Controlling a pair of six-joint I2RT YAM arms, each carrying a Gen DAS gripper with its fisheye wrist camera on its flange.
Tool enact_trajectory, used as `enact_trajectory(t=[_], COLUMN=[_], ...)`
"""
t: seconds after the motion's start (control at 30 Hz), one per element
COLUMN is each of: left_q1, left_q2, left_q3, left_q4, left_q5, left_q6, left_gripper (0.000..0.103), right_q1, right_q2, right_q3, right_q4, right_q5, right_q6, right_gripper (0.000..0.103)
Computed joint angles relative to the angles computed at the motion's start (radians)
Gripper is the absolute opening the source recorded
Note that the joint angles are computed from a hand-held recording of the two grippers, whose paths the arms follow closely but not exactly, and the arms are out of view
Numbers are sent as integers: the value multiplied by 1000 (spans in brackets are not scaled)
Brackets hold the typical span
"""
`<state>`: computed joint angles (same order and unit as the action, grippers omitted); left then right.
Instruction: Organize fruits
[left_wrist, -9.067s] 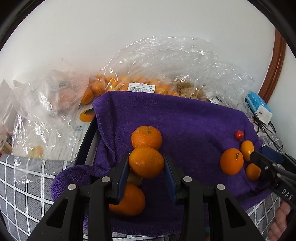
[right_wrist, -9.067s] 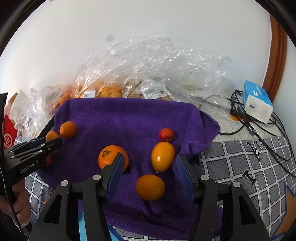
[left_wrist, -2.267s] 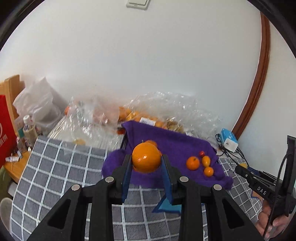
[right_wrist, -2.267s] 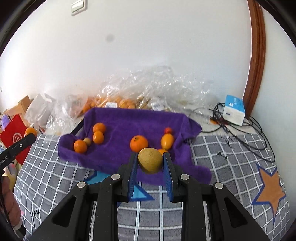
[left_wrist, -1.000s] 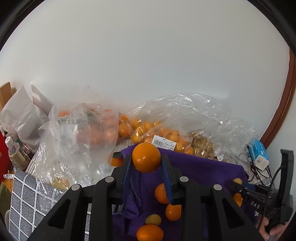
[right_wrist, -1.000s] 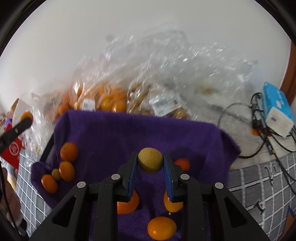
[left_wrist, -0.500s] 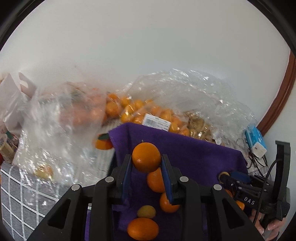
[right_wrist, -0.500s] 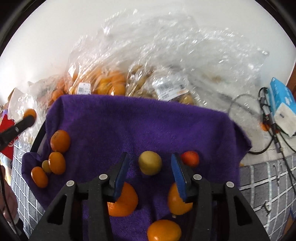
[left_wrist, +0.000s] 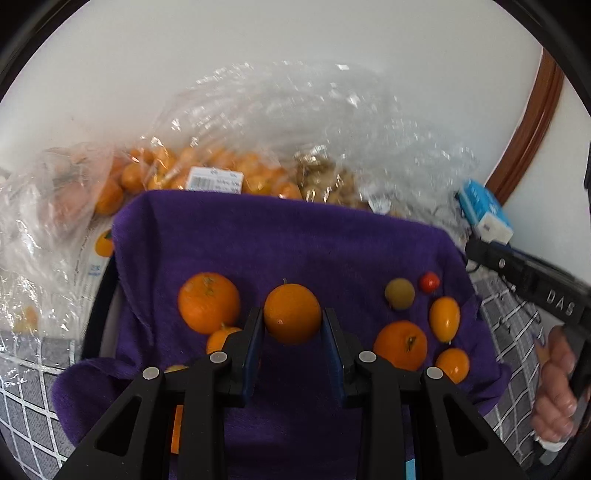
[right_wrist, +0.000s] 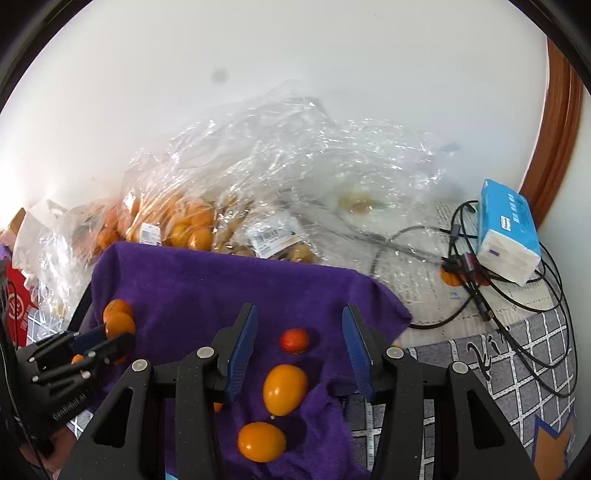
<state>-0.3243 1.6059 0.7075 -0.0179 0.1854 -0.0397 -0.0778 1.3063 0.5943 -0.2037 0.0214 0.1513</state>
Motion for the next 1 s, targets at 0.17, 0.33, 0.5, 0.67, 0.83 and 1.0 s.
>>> enact_trajectory(t=[0.17, 0.33, 0.5, 0.67, 0.83, 1.0], left_q1=[-21, -25, -26, -9, 9, 21], left_q2=[31, 38, 38, 20, -37, -142], left_q3=[15, 18, 20, 27, 31, 27], left_q4=[-14, -10, -14, -34, -67, -114], left_q5=[-36, -37, -35, -22, -9, -27], left_q6=[4, 3, 4, 0, 6, 19], left_gripper=[30, 30, 30, 36, 42, 45], right_q1=[2, 6, 5, 14, 29, 59], right_q2=[26, 37, 45, 34, -12, -150], right_q3=[2, -2, 0, -1, -3, -19], right_q4=[7, 14, 16, 10, -24, -109], right_q5=[13, 21, 27, 39, 62, 90], right_q6=[-5, -8, -5, -6, 4, 46], right_gripper=[48, 48, 48, 48, 48, 48])
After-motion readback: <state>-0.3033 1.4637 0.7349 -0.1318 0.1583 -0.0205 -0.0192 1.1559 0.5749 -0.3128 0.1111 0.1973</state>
